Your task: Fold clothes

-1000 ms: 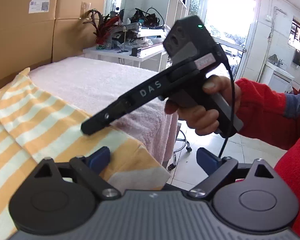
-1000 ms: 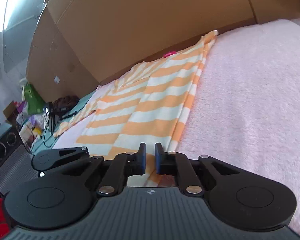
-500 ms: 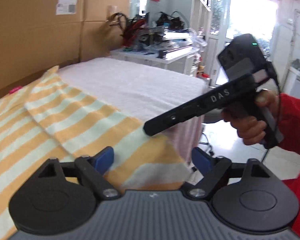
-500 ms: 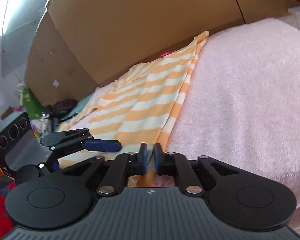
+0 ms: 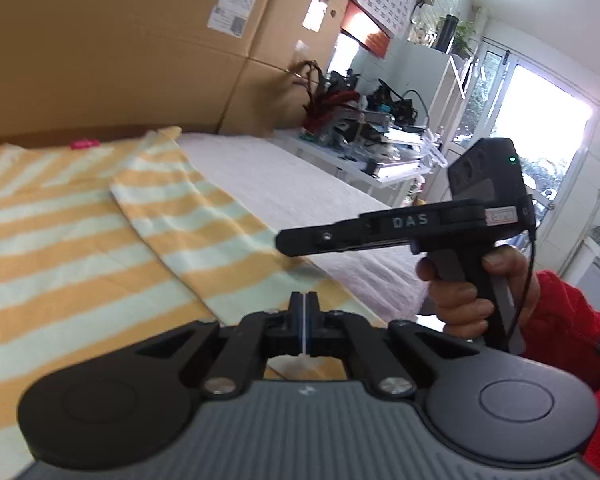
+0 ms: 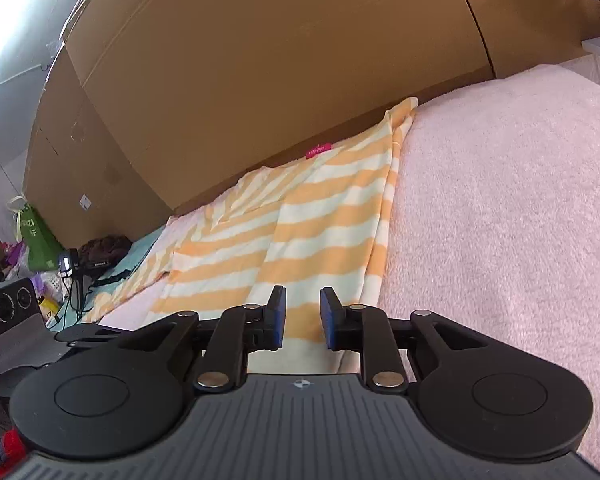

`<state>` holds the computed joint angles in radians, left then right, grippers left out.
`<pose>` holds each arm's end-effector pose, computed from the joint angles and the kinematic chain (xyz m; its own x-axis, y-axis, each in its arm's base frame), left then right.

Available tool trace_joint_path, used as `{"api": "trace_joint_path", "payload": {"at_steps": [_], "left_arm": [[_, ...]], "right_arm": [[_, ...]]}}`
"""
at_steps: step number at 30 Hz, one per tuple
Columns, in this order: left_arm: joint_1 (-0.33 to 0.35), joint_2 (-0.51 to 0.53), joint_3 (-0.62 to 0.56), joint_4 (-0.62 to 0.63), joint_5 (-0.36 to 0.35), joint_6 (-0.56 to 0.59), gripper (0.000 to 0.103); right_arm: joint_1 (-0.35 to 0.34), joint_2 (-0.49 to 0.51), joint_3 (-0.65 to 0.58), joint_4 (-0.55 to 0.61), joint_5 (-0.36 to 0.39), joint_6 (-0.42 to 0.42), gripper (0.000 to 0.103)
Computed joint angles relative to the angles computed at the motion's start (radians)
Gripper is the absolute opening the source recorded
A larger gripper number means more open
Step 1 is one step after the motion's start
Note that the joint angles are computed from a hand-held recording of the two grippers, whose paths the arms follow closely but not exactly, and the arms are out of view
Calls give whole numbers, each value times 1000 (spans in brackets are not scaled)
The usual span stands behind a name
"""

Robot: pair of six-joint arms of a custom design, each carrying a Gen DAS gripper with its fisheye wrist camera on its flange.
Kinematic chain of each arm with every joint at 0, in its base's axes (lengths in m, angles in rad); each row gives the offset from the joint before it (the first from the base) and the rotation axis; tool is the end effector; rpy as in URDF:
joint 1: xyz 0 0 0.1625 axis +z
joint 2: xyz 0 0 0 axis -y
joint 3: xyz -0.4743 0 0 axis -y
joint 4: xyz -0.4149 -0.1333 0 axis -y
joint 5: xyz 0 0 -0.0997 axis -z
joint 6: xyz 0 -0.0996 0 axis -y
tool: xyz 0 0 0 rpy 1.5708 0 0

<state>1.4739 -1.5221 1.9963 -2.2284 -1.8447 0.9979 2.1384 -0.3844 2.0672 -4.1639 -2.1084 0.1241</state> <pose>0.0567 -0.5156 0.3707 -0.4369 0.8995 -0.0091 0.8528 0.4109 -0.3224 0.3500 -0.3959 -0.0457 -0.9752 -0.0558 0.2140 -0.2107 0.5283 -0.8225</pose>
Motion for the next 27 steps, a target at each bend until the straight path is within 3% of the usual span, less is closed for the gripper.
{"api": "trace_joint_path", "payload": {"at_steps": [3,5,6,7,8,9,10,11,12,13,15,16,17,19,21,23,25,27], "left_arm": [[-5,52,-15,-8,43,-70,0],[1,50,4,-55,39,-84,5],[5,51,-4,-36,29,-85,7],[10,57,-21,4,11,-77,20],[14,63,-38,46,-8,-74,40],[9,63,-42,56,-12,-89,48],[2,61,-40,52,-7,-109,58],[-7,57,-29,33,6,-119,57],[-16,51,-14,6,23,-124,54],[-22,43,2,-22,38,-116,45],[-19,27,23,-55,48,-93,35],[-11,26,14,-42,34,-88,31],[-3,26,1,-23,15,-84,23],[5,27,-17,-16,-15,-79,22],[-9,40,-19,-61,6,-114,22],[-22,66,-40,-20,62,-149,22],[-13,51,-17,-53,63,-107,21],[7,29,-8,-51,42,-61,22]], "right_arm": [[-9,3,-31,55,-15,5,32],[-9,0,-44,77,-35,13,30],[-8,-2,-48,74,-37,16,37],[-9,-1,-54,57,-25,2,44],[-12,-1,-66,76,-33,-3,47],[-16,-1,-79,95,-42,-9,57],[-19,-1,-93,114,-51,-14,56],[-23,0,-106,134,-60,-19,53],[-26,1,-119,153,-69,-24,39],[-30,0,-130,170,-76,-22,19],[-61,-22,-93,149,-40,67,0],[-76,-34,-76,138,-20,110,1],[-85,-43,-61,120,19,118,9],[-83,-43,-73,120,44,83,21],[-86,-43,-93,154,52,82,35],[-95,-36,-112,166,40,93,28],[-93,-37,-109,148,-13,110,10],[-79,-38,-89,107,-61,104,12]]}}
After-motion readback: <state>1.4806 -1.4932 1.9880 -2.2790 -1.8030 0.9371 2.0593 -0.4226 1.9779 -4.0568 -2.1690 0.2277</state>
